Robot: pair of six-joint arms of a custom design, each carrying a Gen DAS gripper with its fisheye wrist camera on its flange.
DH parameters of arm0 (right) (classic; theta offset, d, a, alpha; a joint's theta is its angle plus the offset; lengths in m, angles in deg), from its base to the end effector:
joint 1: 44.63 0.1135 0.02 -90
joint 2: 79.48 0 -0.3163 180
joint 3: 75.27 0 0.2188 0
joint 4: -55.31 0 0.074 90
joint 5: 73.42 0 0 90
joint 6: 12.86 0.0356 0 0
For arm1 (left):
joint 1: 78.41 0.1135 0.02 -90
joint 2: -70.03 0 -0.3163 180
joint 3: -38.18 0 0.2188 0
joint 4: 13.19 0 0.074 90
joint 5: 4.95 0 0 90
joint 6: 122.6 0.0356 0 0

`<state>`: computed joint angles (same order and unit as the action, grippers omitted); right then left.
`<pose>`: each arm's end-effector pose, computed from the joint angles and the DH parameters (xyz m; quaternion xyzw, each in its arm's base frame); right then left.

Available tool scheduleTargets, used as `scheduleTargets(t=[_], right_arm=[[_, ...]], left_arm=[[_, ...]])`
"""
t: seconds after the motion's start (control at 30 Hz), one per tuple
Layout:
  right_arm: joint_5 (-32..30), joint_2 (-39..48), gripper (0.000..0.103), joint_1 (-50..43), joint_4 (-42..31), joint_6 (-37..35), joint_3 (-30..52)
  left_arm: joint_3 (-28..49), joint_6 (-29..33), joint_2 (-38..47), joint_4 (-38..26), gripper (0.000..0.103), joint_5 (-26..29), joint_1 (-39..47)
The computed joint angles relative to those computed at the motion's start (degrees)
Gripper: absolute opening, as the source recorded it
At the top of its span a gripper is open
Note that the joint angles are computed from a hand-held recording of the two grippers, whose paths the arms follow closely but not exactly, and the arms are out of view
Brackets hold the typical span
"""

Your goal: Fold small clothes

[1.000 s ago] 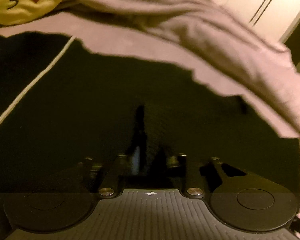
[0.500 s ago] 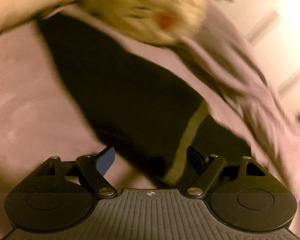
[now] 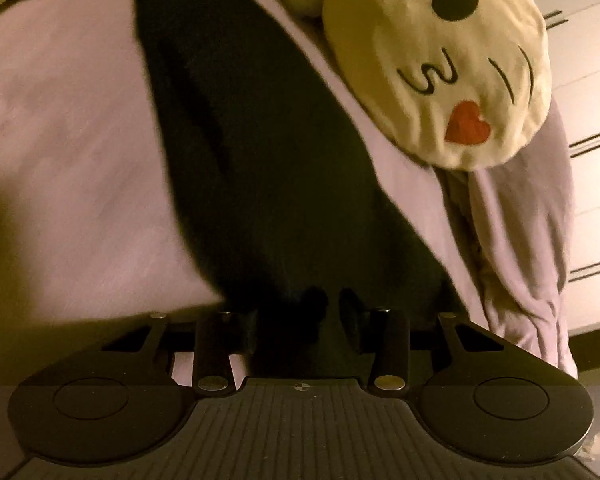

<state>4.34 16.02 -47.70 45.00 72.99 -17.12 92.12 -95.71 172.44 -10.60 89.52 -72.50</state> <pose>0.2975 -0.0084 0.2152 -0.0472 0.9268 0.0766 0.3646 0.3079 0.0291 0.1800 -0.5126 0.7714 -0.2114 0.3122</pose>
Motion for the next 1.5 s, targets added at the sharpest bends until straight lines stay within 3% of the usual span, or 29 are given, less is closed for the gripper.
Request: scheduleTargets(t=[0.2,0.27,0.3,0.33,0.43,0.57,0.7,0.8,0.9,0.93,1.0,1.07,1.1,1.23,1.3,1.4,1.5], right_arm=[[-1.4,-0.2,0.036,-0.2,-0.7,0.3,0.2],[-2.2,-0.7,0.036,-0.8,-0.7,0.1,-0.6],[-2.6,-1.1,0.036,-1.2,-0.8,0.0,-1.1],[-2.8,-1.3,0.036,-1.5,-0.9,-0.1,-1.4],[-3.8,-2.3,0.036,-2.7,-1.9,-0.2,-1.9],[-5.5,-3.8,0.036,-4.5,-3.6,-1.6,-1.9],[-7.1,-5.0,0.036,-6.5,-5.2,-2.1,-1.0],[-8.2,-5.3,0.036,-8.2,-6.2,-1.8,0.1],[-9.4,-5.6,0.036,-10.3,-7.5,-2.7,1.0],[-9.8,-5.5,0.036,-11.0,-8.0,-3.2,1.3],[-10.7,-5.3,0.036,-12.8,-9.0,-4.4,2.1],[-12.1,-4.5,0.036,-14.6,-10.7,-6.0,3.2],[-12.5,-4.0,0.036,-15.1,-11.4,-6.6,3.8],[-14.8,-1.4,0.036,-14.6,-13.6,-6.3,6.3],[-15.3,-0.8,0.036,-11.9,-13.2,-5.5,7.1],[-13.6,-1.2,0.042,-3.9,-6.9,-5.8,5.5],[-11.6,0.1,0.043,5.1,-1.0,-6.6,4.8]], left_arm=[[2.4,-7.2,5.2,4.2,0.045,8.1,6.1],[2.3,-9.9,5.6,5.4,0.041,9.7,7.3],[2.6,-9.7,5.2,4.1,0.029,9.1,7.1],[4.6,-6.5,4.2,-1.2,0.015,6.6,6.0],[9.5,3.9,0.9,-11.1,0.014,-2.4,1.2],[17.8,16.0,-2.1,-18.7,0.013,-12.7,-7.6],[30.6,34.1,-0.3,-25.0,0.013,-21.2,-21.7],[39.9,43.9,5.0,-28.6,0.014,-21.7,-31.6],[47.6,48.0,12.3,-33.8,0.017,-21.2,-40.1],[50.2,48.8,15.5,-36.5,0.023,-22.1,-42.9],[52.4,48.1,19.6,-39.8,0.032,-21.8,-46.3],[48.2,43.4,19.5,-38.6,0.038,-21.2,-48.5],[46.4,40.6,19.1,-38.3,0.048,-21.3,-48.4],[28.9,24.9,9.6,-29.7,0.065,-24.4,-49.6],[24.9,19.2,6.1,-32.1,0.070,-28.9,-50.1],[20.6,12.8,2.4,-35.3,0.070,-33.2,-50.7],[16.4,10.2,-0.9,-36.2,0.070,-35.1,-49.2]])
